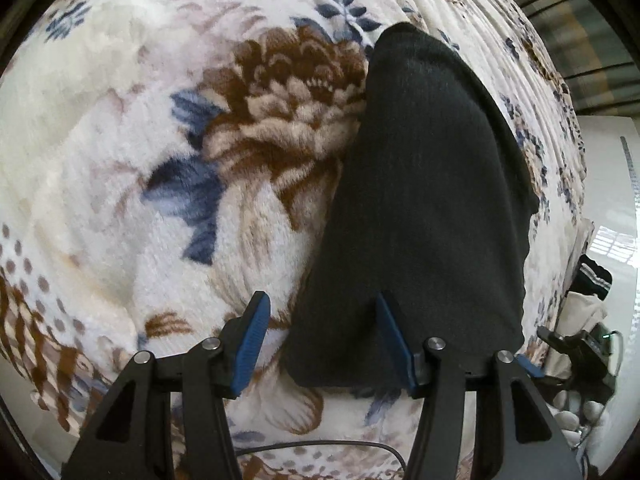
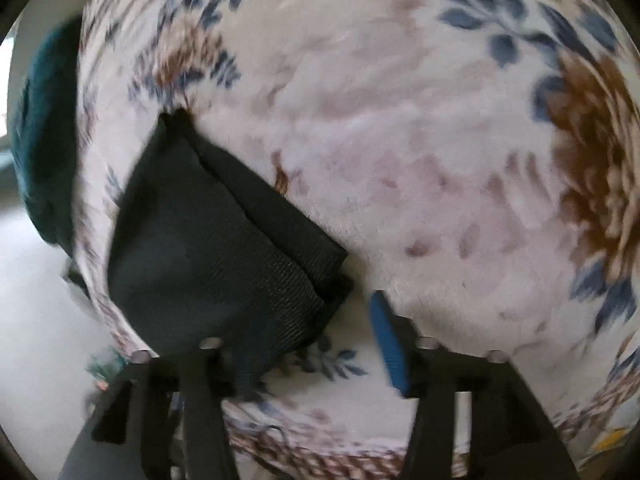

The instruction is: Fold small clothes

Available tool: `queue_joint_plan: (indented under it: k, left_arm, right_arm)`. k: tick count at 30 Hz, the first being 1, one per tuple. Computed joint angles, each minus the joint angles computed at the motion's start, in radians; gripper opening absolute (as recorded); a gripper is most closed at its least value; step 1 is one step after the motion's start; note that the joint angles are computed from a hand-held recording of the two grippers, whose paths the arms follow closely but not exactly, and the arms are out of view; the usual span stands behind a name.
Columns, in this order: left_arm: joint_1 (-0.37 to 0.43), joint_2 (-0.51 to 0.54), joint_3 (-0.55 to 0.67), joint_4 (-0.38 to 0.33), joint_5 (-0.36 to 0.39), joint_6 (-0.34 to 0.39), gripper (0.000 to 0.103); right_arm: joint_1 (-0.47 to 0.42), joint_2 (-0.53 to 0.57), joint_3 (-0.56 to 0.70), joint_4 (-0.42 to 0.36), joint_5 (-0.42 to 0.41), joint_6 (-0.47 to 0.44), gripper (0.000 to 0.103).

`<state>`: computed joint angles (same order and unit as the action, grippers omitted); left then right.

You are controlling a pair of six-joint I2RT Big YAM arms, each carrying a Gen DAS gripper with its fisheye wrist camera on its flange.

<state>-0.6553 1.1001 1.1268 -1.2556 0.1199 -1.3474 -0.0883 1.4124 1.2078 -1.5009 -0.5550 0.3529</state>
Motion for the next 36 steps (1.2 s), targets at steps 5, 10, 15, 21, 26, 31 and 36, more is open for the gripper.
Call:
queue_joint_plan:
  k: [5, 10, 15, 21, 26, 31, 36]
  left_arm:
    - [0.004, -0.005, -0.007, 0.018, 0.014, -0.015, 0.053]
    - [0.02, 0.002, 0.005, 0.022, 0.014, 0.016, 0.053]
    - [0.07, 0.03, 0.034, 0.013, -0.012, 0.094, 0.053]
    - [0.212, 0.178, 0.107, 0.082, -0.08, 0.294, 0.064]
    - [0.294, 0.251, 0.122, 0.178, -0.029, 0.365, 0.061]
    - [0.329, 0.273, 0.11, 0.224, 0.034, 0.363, 0.049]
    - [0.357, 0.232, 0.062, 0.275, 0.101, 0.328, 0.051]
  right_arm:
    - [-0.046, -0.052, -0.197, 0.254, -0.31, 0.209, 0.037]
    - [0.004, -0.073, -0.172, 0.232, -0.181, 0.064, 0.021]
    - [-0.005, -0.008, -0.04, 0.016, 0.019, -0.093, 0.063]
    - [0.106, 0.175, 0.209, 0.161, 0.0, -0.214, 0.064]
    - [0.205, 0.382, 0.397, 0.222, -0.032, -0.28, 0.057]
    - [0.277, 0.422, 0.472, 0.289, 0.109, -0.229, 0.008]
    - [0.268, 0.472, 0.537, 0.23, 0.12, -0.242, 0.01]
